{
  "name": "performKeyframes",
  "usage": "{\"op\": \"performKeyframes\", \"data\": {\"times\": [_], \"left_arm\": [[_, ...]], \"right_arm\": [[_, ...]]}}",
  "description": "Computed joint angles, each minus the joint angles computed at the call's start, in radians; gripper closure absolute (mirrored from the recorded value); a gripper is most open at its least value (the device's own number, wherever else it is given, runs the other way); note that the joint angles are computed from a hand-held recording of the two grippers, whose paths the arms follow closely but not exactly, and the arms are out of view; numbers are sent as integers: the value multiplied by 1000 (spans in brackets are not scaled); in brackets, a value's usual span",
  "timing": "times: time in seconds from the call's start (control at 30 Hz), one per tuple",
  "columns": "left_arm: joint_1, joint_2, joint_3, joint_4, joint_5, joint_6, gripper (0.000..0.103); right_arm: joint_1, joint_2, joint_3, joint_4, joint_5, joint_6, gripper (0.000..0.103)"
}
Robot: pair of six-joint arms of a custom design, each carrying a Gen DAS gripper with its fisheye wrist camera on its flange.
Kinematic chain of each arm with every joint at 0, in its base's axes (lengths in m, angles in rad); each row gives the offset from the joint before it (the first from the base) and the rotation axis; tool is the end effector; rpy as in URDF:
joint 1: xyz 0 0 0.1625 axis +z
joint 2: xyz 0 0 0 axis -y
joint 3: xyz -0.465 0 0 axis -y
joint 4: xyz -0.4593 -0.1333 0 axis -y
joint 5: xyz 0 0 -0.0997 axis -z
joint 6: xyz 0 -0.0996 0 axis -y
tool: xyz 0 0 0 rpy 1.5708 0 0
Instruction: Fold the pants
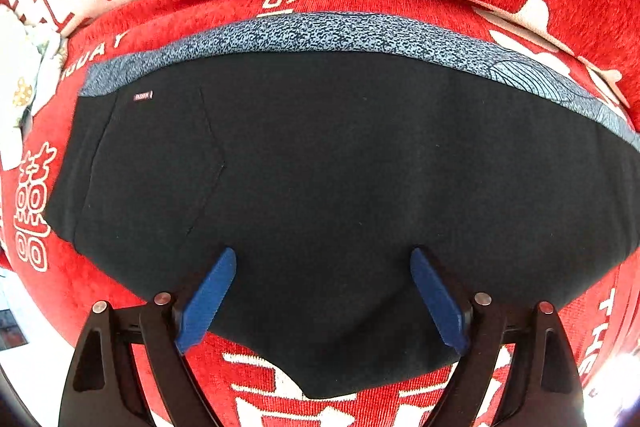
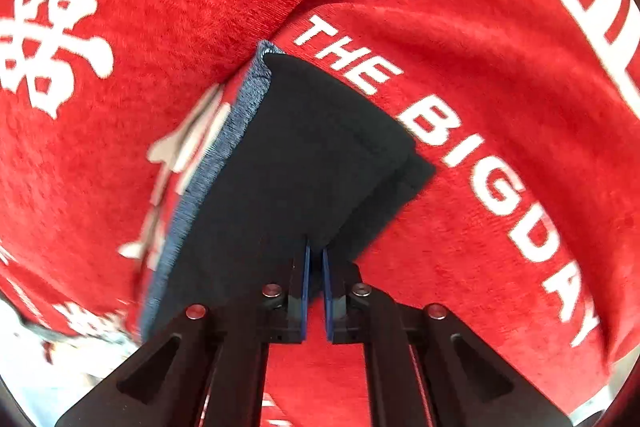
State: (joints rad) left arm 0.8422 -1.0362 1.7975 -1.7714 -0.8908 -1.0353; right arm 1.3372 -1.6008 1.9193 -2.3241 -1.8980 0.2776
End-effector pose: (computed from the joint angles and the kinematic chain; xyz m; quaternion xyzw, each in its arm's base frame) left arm -0.2617 -0.5876 0.1272 -0.0472 0.9094 -0.0816 0.4051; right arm -0.0293 -0.5608 0.4399 -0.2776 -0.9232 0.2163 0.1543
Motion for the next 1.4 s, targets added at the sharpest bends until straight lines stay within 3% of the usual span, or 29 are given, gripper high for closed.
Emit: {"op": "performKeyframes", "data": {"times": [0.1,0.13,0.17,0.23,0.4,0.53,0.63,0.73,0.93,1.03,1.07,1.17,1.2,1.23,1.27,1.4], "left_arm": [[-1,-11,7,4,-2,8,13],[-1,-18,11,7,-6,12,13],[1,-23,15,6,-10,17,13],[-1,-44,24,8,-27,25,13],[9,-127,61,10,-4,50,13],[21,-204,83,49,57,62,13],[72,-262,86,102,131,79,13],[133,-286,86,138,172,102,13],[221,-321,125,-39,116,266,10],[223,-332,140,-70,125,295,10],[226,-338,149,-92,124,311,10],[235,-357,165,-131,105,340,10],[234,-364,161,-109,102,334,10],[224,-366,159,-83,99,316,10],[216,-398,172,-63,90,307,10],[226,-494,194,-92,98,329,10]], "right_arm": [[-19,-9,25,-33,17,4,93],[-6,-14,25,-28,-25,15,75],[7,-26,21,-4,-66,24,70],[24,-39,13,43,-58,22,70],[77,-71,42,141,126,-49,70],[152,3,118,158,319,-34,70],[203,96,188,67,440,30,70],[234,219,222,-80,501,106,70],[274,286,240,-160,474,214,70],[297,285,225,-160,431,197,90],[318,313,204,-160,400,193,91],[350,343,172,-64,285,165,93],[343,325,189,-58,292,164,93],[346,320,185,-37,291,165,92],[360,315,168,9,270,155,84],[452,371,27,196,218,-2,80]]}}
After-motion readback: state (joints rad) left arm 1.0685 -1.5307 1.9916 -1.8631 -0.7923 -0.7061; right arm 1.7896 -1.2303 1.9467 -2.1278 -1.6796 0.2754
